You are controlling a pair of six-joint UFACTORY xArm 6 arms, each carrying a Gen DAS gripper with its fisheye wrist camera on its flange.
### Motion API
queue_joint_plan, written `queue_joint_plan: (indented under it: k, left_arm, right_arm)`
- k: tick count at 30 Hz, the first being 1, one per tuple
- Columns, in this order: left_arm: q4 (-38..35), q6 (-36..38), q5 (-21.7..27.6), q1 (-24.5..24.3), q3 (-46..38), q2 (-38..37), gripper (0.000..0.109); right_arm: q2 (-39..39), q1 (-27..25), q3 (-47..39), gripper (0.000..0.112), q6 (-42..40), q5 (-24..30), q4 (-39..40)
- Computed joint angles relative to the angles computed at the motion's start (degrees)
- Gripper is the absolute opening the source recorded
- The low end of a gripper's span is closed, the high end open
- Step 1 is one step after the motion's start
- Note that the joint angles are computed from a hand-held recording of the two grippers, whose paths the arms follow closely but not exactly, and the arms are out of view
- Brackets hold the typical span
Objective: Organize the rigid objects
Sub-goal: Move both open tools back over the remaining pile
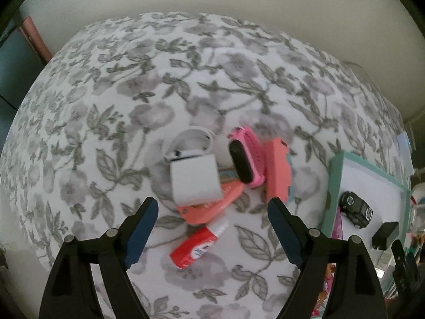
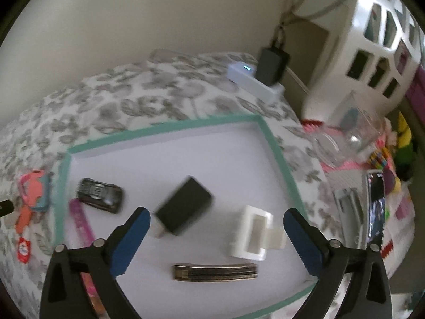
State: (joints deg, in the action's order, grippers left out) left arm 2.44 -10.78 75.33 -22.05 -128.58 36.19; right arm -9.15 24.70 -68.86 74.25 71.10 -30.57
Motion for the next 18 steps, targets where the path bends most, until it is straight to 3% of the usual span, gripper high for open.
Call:
queue_joint_plan:
  k: [18]
  left_arm:
    - [0.02,-0.07,-1.45,6.92,-2.7,-0.75,0.086]
  right_arm:
    - [12.17,4.82,-15.04,0.103,-3.43,-8.97,0.74]
